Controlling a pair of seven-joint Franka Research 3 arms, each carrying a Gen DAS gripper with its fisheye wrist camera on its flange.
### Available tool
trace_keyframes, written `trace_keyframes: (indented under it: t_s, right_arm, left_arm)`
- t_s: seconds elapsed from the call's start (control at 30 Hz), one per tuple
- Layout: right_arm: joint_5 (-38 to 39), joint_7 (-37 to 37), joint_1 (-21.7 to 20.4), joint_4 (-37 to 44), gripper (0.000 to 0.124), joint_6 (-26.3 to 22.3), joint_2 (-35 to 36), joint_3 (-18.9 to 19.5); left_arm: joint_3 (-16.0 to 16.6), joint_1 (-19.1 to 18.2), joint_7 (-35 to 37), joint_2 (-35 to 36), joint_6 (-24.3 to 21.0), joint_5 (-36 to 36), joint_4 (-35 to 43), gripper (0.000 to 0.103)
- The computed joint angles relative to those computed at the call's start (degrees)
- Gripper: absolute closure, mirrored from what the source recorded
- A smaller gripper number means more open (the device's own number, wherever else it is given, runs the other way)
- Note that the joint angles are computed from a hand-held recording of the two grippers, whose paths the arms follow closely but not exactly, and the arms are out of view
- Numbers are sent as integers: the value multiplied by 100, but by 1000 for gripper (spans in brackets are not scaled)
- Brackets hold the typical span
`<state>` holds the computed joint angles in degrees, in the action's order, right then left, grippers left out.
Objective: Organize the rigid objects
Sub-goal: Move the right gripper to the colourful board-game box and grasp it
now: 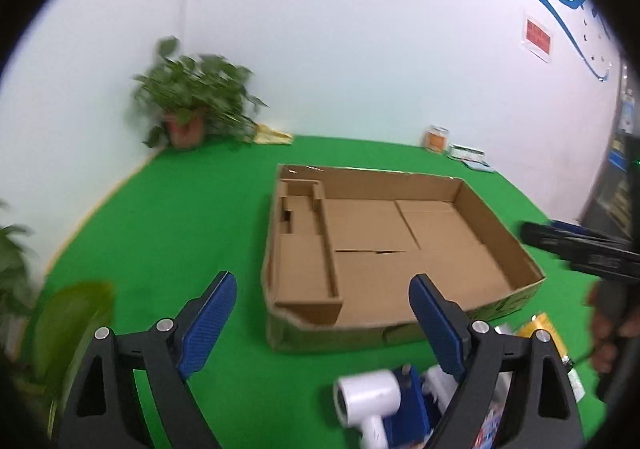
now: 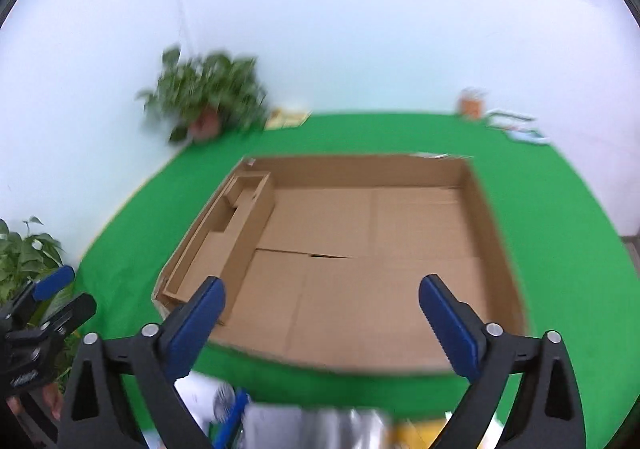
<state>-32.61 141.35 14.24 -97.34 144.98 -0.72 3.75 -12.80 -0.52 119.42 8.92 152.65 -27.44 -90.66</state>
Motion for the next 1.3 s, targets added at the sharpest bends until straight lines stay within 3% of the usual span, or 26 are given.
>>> trace_keyframes:
  t_s: [0.17, 0.37, 0.57, 0.77, 0.9, 0.93, 0.97, 1.0, 1.03, 1.1, 1.13, 1.17, 1.2, 1.23, 1.3]
  right_arm:
    - [-1081, 849, -175, -1766, 24, 28, -1642, 544]
    - [-478, 719, -14, -3283, 24, 782, -2949, 824]
    - [153, 556, 22, -3821, 24, 1219, -3169, 1295]
    - [877, 555, 8, -4471, 24, 1752, -3276, 1588]
    - [1143, 301, -145, -4501, 24, 1711, -3180, 1797]
    - [1122, 324, -319, -4438, 34, 1611, -3162, 1966]
    - [1104, 336, -474, -4401, 70, 1552, -3170, 2117]
    - [1060, 302, -602, -4330, 91, 1453, -3149, 2232]
    - [1004, 254, -718, -4188, 107, 1186, -3083, 2347]
    - [882, 266, -804, -4112, 101, 1145, -3008, 2419]
    - [870, 259, -784, -4138, 71, 1305, -2967, 2376]
    - [890, 260, -772, -4131, 21, 1358, -2922, 2355]
    - [873, 350, -835, -4121, 26, 1416, -2864, 2398]
    - [776, 460, -950, -4124, 23, 1552, -2845, 2462]
    - [804, 299, -877, -4031, 23, 1619, -2603, 2368]
  left_arm:
    - [208, -93, 598, -1179, -174, -757, -1341, 15]
    - [841, -520, 1070, -2118, -1157, -1376, -2081, 15]
    - [1148, -960, 1028, -2781, -1202, -1319, -2805, 15]
    - [1285, -1140, 777, -2823, -1517, -1300, -3077, 15]
    - [1363, -1169, 789, -2663, -1866, -1524, -3023, 19]
    - [1384, -1170, 896, -2655, -1875, -1656, -3047, 26]
    - [1370, -1158, 991, -2668, -1875, -1698, -3084, 61]
    - [1305, -1124, 1031, -2636, -1860, -1565, -3061, 103]
    - [1213, -1087, 1011, -2661, -1713, -1423, -3113, 99]
    - [1233, -1186, 1378, -2754, -1418, -1550, -3242, 100]
    - [1363, -1317, 1758, -2806, -1355, -1920, -3291, 99]
    - [1428, -1371, 1952, -2836, -1290, -2169, -3321, 80]
    - [1414, -1335, 1894, -2804, -1269, -2172, -3291, 25]
    - [1354, -1226, 1588, -2713, -1307, -1979, -3220, 1]
    - [1423, -1136, 1388, -2430, -1786, -1894, -2939, 3]
